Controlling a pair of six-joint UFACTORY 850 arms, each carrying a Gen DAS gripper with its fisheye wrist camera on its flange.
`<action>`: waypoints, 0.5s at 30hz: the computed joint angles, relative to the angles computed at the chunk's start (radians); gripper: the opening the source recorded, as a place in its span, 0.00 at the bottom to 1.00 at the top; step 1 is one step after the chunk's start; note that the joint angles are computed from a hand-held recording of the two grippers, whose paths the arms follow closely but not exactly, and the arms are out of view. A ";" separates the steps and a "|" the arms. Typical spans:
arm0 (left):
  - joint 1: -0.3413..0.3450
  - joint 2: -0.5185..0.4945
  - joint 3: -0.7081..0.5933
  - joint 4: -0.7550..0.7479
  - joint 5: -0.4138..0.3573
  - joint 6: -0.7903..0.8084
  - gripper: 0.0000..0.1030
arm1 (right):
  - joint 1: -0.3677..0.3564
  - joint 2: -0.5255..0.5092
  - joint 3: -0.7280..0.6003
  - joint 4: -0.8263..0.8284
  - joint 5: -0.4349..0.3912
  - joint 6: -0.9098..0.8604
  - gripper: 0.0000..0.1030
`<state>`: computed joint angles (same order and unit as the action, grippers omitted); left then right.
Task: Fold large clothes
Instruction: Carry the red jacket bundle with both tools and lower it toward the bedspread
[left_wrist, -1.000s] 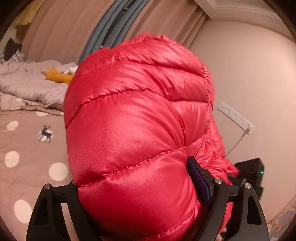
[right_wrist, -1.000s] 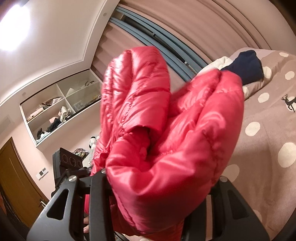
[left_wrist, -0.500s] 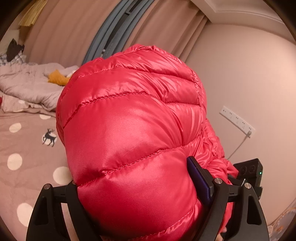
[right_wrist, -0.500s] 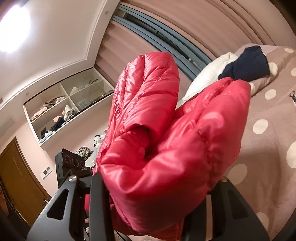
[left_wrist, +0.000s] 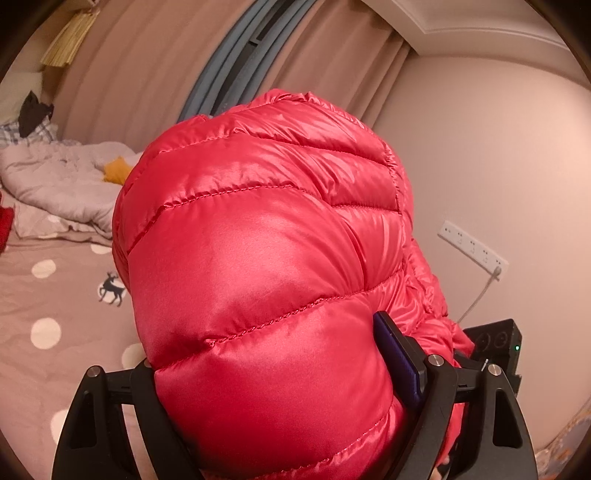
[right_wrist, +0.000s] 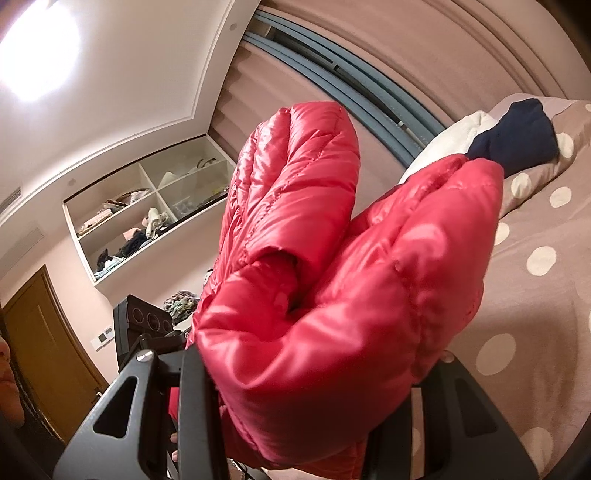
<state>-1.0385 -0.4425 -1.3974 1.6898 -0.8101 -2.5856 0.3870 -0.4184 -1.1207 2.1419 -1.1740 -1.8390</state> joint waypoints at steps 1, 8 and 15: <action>-0.002 -0.002 -0.001 0.000 -0.006 -0.001 0.83 | 0.000 0.000 -0.003 -0.006 -0.001 0.001 0.41; -0.005 0.012 0.020 0.017 -0.029 -0.024 0.83 | 0.011 0.002 -0.017 -0.022 -0.001 -0.017 0.41; 0.021 0.031 0.059 0.082 -0.058 -0.089 0.83 | 0.030 -0.038 -0.097 -0.042 0.024 -0.024 0.41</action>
